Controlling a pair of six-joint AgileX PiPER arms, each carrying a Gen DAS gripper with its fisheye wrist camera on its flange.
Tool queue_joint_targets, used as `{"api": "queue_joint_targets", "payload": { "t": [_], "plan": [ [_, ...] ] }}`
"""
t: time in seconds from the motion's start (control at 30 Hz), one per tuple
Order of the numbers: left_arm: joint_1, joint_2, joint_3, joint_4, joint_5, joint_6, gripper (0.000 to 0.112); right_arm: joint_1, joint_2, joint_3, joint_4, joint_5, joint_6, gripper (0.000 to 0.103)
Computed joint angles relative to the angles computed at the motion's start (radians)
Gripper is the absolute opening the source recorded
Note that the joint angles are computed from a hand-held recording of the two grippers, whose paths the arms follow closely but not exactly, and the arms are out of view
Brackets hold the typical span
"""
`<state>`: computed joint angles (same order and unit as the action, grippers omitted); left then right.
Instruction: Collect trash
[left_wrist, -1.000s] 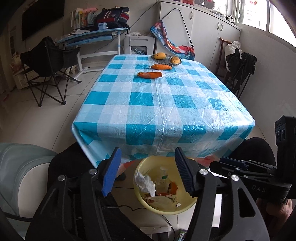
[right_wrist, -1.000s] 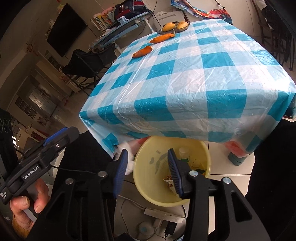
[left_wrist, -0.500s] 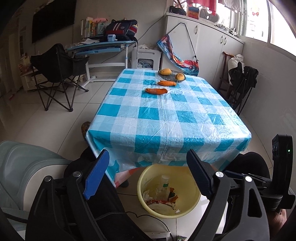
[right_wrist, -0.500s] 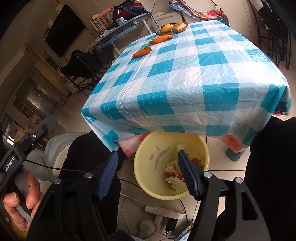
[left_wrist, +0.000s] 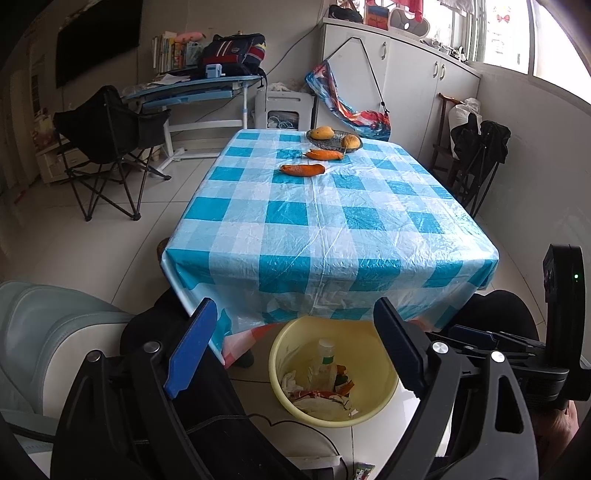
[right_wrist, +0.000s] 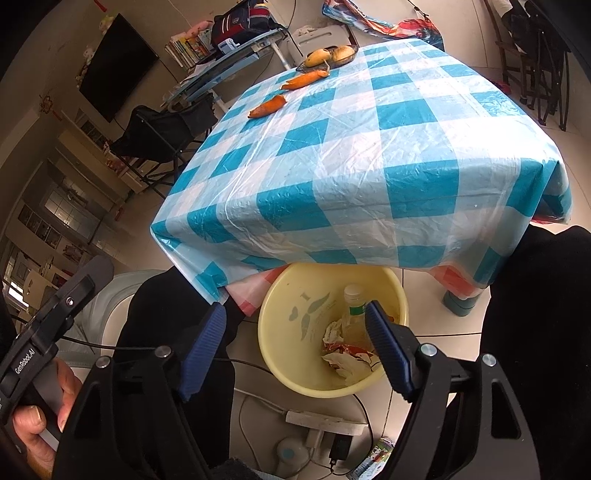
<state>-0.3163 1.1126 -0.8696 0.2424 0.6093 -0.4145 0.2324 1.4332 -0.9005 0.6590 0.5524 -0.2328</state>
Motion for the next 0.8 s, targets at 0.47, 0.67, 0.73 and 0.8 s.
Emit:
{"api": "queue_joint_targets", "payload": {
  "t": [0.47, 0.67, 0.73, 0.8],
  "plan": [
    [-0.001, 0.000, 0.001, -0.001, 0.003, -0.003, 0.083, -0.001, 0.000, 0.000, -0.001, 0.003, 0.000, 0.075],
    [-0.004, 0.003, 0.011, 0.002, -0.003, -0.010, 0.083, -0.007, 0.007, -0.003, -0.011, 0.011, 0.005, 0.075],
    [-0.004, 0.004, 0.017, 0.003, -0.007, -0.014, 0.083, -0.008, 0.007, -0.003, -0.011, 0.012, 0.003, 0.075],
    [-0.004, 0.004, 0.019, 0.002, -0.007, -0.014, 0.083, -0.009, 0.008, -0.003, -0.011, 0.012, 0.003, 0.075]
  ]
}}
